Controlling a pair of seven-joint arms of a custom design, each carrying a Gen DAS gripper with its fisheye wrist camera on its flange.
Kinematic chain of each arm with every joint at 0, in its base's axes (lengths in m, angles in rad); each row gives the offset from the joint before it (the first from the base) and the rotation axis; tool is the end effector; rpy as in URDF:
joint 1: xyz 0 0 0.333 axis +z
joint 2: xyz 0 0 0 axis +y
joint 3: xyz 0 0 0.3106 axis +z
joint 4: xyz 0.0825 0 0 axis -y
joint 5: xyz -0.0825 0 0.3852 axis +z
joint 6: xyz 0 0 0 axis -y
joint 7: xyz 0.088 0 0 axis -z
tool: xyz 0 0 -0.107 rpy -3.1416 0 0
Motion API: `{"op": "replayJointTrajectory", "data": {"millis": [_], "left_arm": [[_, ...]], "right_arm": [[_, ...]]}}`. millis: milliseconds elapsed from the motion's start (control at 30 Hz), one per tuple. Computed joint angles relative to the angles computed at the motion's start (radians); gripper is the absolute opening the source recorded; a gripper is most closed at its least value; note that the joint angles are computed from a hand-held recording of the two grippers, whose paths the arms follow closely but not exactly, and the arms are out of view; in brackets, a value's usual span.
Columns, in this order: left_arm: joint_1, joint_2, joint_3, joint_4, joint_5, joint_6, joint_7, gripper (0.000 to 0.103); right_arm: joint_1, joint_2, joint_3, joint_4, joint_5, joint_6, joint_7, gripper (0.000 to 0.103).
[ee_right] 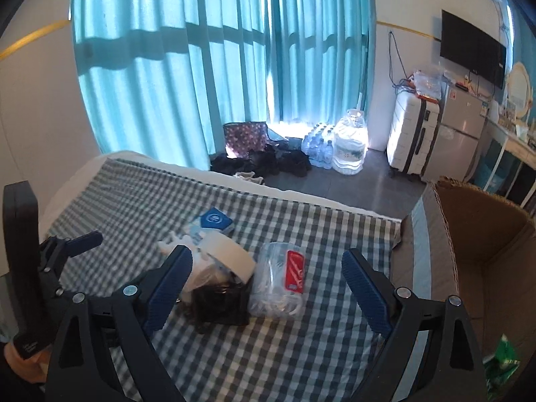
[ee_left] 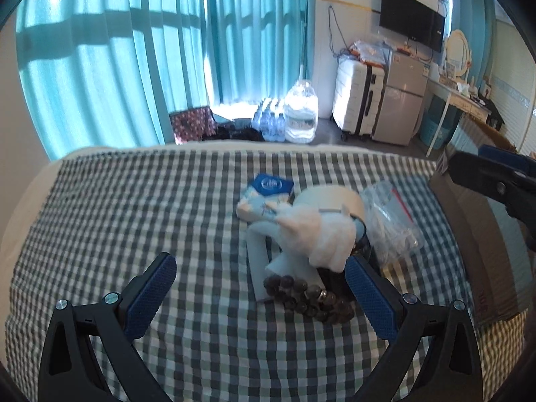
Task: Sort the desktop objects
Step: 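Withdraw both grippers from the box and move them toward the pile, then grasp the dark bead bracelet with the left gripper while the right grasps the clear floss jar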
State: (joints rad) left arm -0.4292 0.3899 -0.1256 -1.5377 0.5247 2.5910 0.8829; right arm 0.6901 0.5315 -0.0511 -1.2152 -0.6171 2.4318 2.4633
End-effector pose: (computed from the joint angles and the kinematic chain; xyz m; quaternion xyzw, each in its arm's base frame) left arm 0.6130 -0.3738 0.5014 -0.5903 0.7194 -0.2851 0.2298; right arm 0.6030 0.4594 0.5465 -0.6714 0.6099 -0.2805 0.3138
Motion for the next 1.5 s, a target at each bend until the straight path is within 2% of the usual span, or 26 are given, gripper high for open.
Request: {"op": "replayJointTrajectory", "data": {"millis": [133,233,333,400,433,467,600,700,767,833,900,1033,1067,1133,1167,1233,1300,1367,1500], "left_arm": [[0.035,0.033,-0.049,0.013,-0.126,-0.021,0.084,0.103],[0.025,0.061,-0.044,0.028,-0.154,-0.043,0.106,0.103],[0.037,0.084,-0.058,0.034,-0.217,-0.048,0.133,0.103],[0.042,0.094,-0.065,0.038,-0.25,-0.054,0.16,0.098],[0.043,0.101,-0.068,0.047,-0.262,-0.075,0.18,0.087],[0.044,0.109,-0.07,0.059,-0.275,-0.101,0.2,0.083],[0.058,0.095,-0.08,0.036,-0.332,-0.089,0.233,0.075],[0.055,0.082,-0.077,0.022,-0.341,-0.091,0.249,0.06],[0.038,0.083,-0.063,0.032,-0.317,-0.129,0.244,0.034],[0.031,0.092,-0.058,0.043,-0.303,-0.155,0.245,0.033],[0.034,0.088,-0.059,0.031,-0.303,-0.145,0.246,0.032],[0.027,0.092,-0.059,0.028,-0.287,-0.141,0.251,0.032],[0.027,0.095,-0.06,0.026,-0.287,-0.134,0.255,0.032],[0.023,0.111,-0.06,0.038,-0.285,-0.122,0.258,0.035],[0.025,0.111,-0.062,0.031,-0.288,-0.113,0.261,0.035],[0.025,0.113,-0.061,0.029,-0.289,-0.108,0.27,0.035],[0.014,0.106,-0.051,0.03,-0.27,-0.124,0.265,0.026],[0.004,0.123,-0.047,0.064,-0.267,-0.149,0.244,0.012],[0.009,0.099,-0.042,0.041,-0.261,-0.14,0.23,0.011]], "right_arm": [[-0.024,0.033,0.005,0.0,0.043,0.029,-0.005,0.091],[-0.045,0.052,0.01,-0.006,0.091,0.033,-0.01,0.091],[-0.077,0.052,0.023,-0.048,0.152,0.085,-0.014,0.091],[-0.076,0.061,0.015,-0.044,0.168,0.068,-0.016,0.091],[-0.078,0.067,0.015,-0.04,0.175,0.056,-0.026,0.091],[-0.083,0.073,0.017,-0.038,0.186,0.048,-0.036,0.091],[-0.089,0.081,0.012,-0.053,0.209,0.049,-0.034,0.091],[-0.103,0.096,0.023,-0.049,0.235,0.086,-0.051,0.091],[-0.101,0.131,0.024,0.001,0.249,0.069,-0.074,0.091],[-0.09,0.17,0.022,0.063,0.256,0.026,-0.105,0.091],[-0.068,0.204,0.006,0.113,0.246,-0.023,-0.116,0.091],[-0.087,0.194,0.021,0.07,0.289,0.011,-0.12,0.09],[-0.093,0.186,0.025,0.049,0.303,0.03,-0.115,0.088],[-0.093,0.187,0.025,0.049,0.31,0.021,-0.126,0.076],[-0.09,0.197,0.021,0.068,0.306,-0.002,-0.14,0.063],[-0.079,0.201,0.011,0.081,0.294,-0.024,-0.144,0.064],[-0.075,0.192,0.01,0.066,0.291,-0.019,-0.141,0.064],[-0.074,0.177,0.008,0.041,0.288,-0.004,-0.13,0.063],[-0.071,0.137,0.002,-0.004,0.273,0.023,-0.102,0.063]]}}
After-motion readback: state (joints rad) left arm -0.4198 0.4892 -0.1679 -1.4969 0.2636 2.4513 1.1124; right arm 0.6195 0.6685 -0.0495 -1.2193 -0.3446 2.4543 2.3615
